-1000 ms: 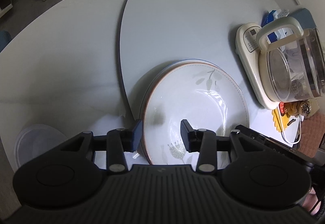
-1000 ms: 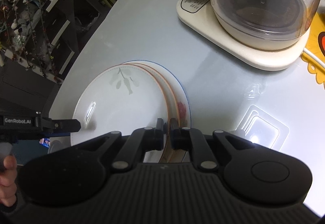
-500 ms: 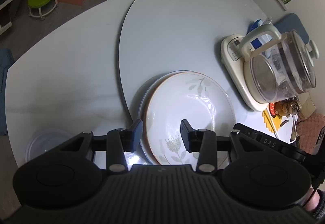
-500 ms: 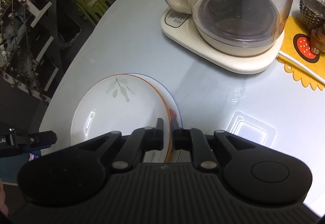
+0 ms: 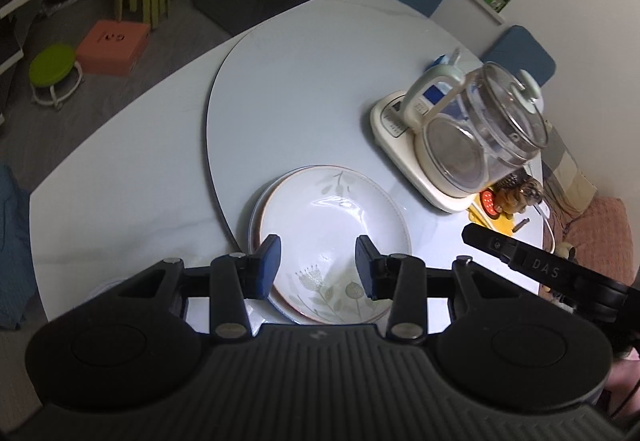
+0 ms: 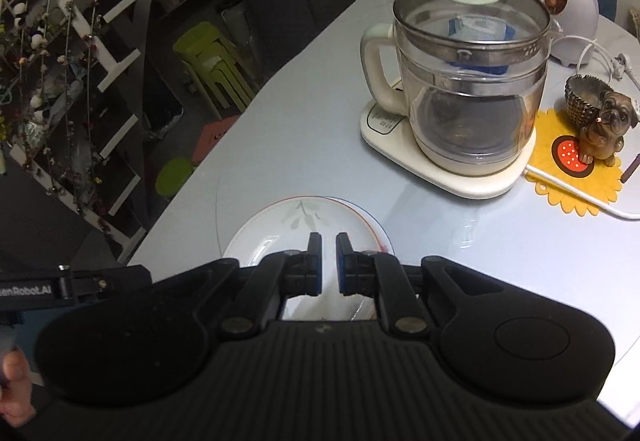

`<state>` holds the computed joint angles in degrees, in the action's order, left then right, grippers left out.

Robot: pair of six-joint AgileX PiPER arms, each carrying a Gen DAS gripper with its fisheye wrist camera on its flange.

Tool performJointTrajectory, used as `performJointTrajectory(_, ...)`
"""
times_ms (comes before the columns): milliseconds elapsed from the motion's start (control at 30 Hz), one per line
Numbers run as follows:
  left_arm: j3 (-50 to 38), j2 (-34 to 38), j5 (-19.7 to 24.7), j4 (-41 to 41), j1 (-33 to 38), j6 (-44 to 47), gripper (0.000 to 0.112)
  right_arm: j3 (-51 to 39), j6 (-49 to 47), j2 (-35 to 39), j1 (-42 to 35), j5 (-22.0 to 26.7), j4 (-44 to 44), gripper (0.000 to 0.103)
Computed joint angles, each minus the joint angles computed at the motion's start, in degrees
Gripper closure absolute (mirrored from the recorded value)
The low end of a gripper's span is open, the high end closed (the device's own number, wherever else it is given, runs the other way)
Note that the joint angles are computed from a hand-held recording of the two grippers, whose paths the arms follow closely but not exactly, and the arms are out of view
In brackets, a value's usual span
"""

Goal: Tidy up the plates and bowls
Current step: 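Open both grippers and release the plate on the stack, then withdraw both grippers and move toward the small white bowl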

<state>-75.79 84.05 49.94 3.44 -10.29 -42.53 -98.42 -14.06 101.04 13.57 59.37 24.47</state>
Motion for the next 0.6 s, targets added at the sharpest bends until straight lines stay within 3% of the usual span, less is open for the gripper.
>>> performJointTrajectory(300, 5.8, -12.7, 2.2, 2.7, -2.7, 2.9, 0.067, 12.6, 6.0, -16.1, 3.4, -3.9, -3.0, 0.092)
performJointTrajectory(600, 9.6, -25.3, 7.3, 4.4, -4.7, 7.2, 0.067, 22.0, 22.4, -28.7, 12.4, -7.1, -15.0, 0.092)
